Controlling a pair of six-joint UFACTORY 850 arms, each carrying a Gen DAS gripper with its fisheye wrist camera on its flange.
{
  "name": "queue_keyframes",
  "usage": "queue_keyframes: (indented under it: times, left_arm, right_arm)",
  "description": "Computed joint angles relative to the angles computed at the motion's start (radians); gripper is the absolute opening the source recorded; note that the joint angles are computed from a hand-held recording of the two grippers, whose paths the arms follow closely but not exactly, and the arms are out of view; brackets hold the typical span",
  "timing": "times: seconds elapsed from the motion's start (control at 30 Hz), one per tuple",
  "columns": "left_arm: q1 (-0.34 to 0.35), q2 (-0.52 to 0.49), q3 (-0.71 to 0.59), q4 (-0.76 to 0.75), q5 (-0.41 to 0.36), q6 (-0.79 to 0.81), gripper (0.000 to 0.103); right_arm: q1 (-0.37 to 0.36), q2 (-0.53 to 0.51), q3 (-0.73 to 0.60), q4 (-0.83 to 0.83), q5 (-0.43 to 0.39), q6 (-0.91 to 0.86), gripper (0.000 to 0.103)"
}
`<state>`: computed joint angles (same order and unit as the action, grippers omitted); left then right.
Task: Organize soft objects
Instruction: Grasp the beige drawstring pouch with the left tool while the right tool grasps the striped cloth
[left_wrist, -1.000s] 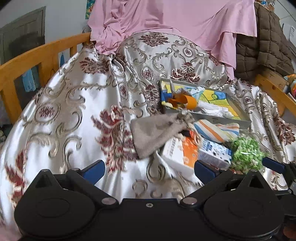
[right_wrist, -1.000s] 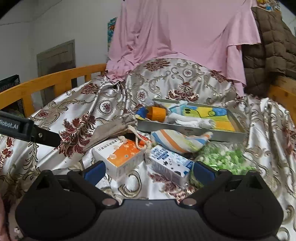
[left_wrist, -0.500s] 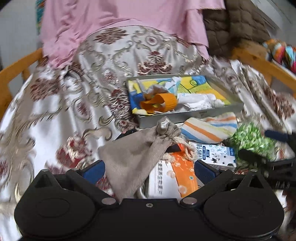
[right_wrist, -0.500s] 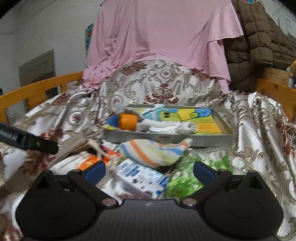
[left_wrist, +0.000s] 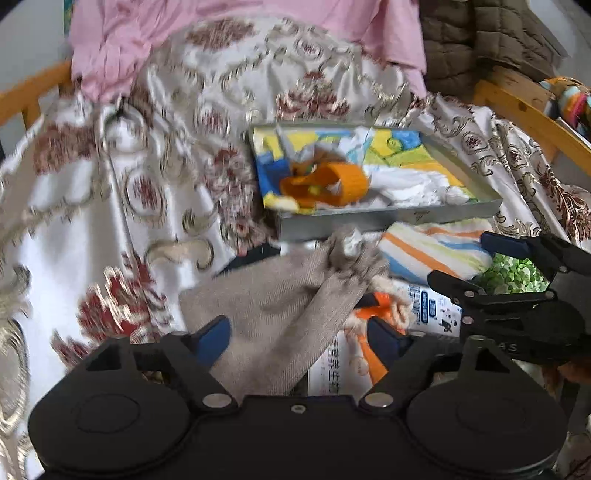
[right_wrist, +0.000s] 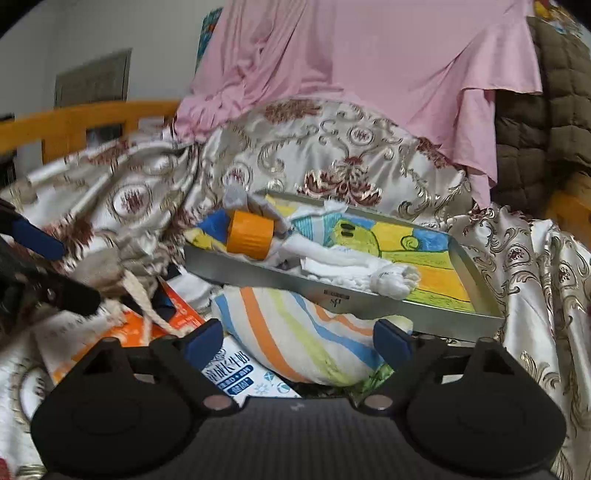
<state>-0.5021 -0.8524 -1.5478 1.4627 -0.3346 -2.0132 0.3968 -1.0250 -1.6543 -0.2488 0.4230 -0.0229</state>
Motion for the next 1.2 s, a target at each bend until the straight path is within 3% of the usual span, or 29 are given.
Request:
queue_keyframes:
  times: [0.33, 0.67, 1.0, 1.2]
  left_arm:
    - [0.010, -0.002, -0.004, -0.018, 0.030, -0.001, 0.032]
    - [0.012, 0.029, 0.039, 0.148, -0.006, -0.261, 0.024]
    - [0.003, 0.053, 0.077, 0.341, -0.063, -0.475, 0.012]
    - [0.007, 0.078, 0.111, 0.523, -0.084, -0.672, 0.009]
  right_arm:
    - [0.008, -0.052, -0.070, 0.015, -0.045, -0.027, 0.076]
    - [0.011, -0.069, -0.098, 0.047, -0.084, -0.060, 0.062]
    - [0.002, -0.075, -0.111, 0.011, -0.106, 0.037, 0.016]
    - [0.004, -0.056, -0.078, 0.044, -0.059, 0.010, 0.011]
